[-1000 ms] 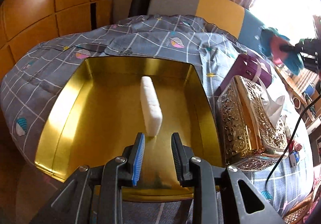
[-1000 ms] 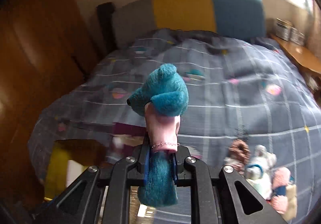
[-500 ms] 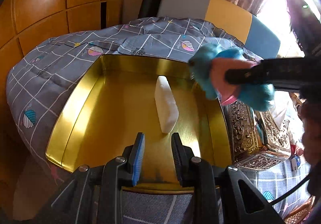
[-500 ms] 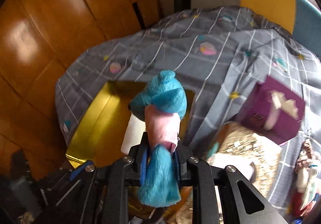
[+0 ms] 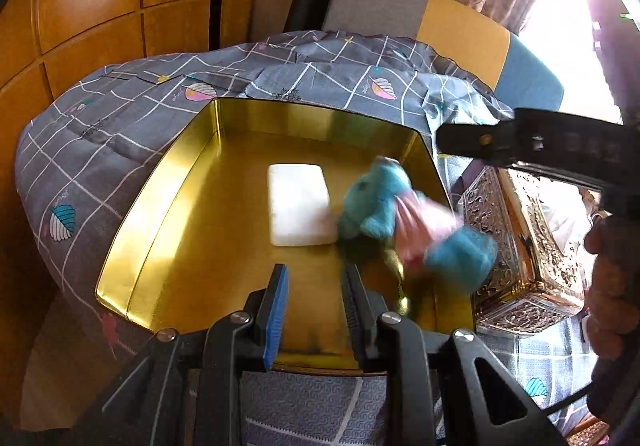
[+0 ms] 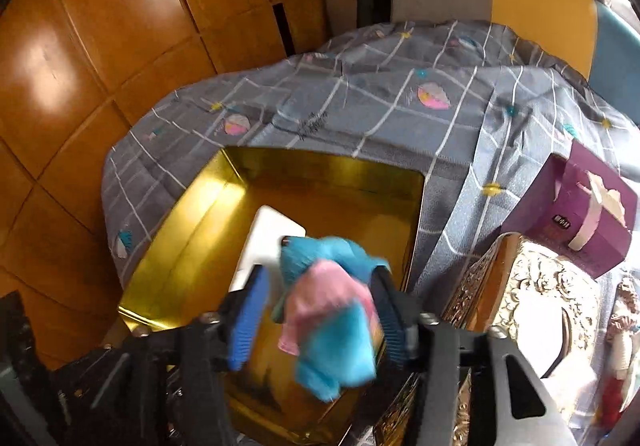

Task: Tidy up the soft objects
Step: 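Carry sponge and teddy bear into the gold tray and release both, then move the left tool back to the pile and grasp the wet-wipes pack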

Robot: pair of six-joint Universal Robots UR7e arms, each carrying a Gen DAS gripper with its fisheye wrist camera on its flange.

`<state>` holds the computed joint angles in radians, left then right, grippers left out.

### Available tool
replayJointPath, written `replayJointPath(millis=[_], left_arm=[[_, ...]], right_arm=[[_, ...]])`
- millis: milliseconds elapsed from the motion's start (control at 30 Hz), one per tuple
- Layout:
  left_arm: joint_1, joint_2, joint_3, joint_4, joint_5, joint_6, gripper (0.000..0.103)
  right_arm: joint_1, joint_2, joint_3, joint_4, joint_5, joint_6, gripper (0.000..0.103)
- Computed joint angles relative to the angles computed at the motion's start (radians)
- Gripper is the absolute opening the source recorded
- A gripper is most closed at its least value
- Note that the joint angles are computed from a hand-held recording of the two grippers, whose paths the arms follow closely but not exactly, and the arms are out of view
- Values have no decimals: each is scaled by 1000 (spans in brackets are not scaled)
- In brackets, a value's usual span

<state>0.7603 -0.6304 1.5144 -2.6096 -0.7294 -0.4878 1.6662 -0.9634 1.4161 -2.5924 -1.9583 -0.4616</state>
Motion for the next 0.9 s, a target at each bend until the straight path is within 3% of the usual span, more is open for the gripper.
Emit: replayJointPath(millis=[267, 667, 900], left_arm=[[-24, 1, 3, -38, -8, 51, 26], [-72, 17, 2, -81, -24, 155, 26], [-100, 37, -16, -100, -59, 235, 26]], right_arm=[[14, -89, 147, -247, -4, -88, 71], [-20, -229, 344, -545, -7, -159, 79], [-71, -296, 391, -608, -46, -150, 82]])
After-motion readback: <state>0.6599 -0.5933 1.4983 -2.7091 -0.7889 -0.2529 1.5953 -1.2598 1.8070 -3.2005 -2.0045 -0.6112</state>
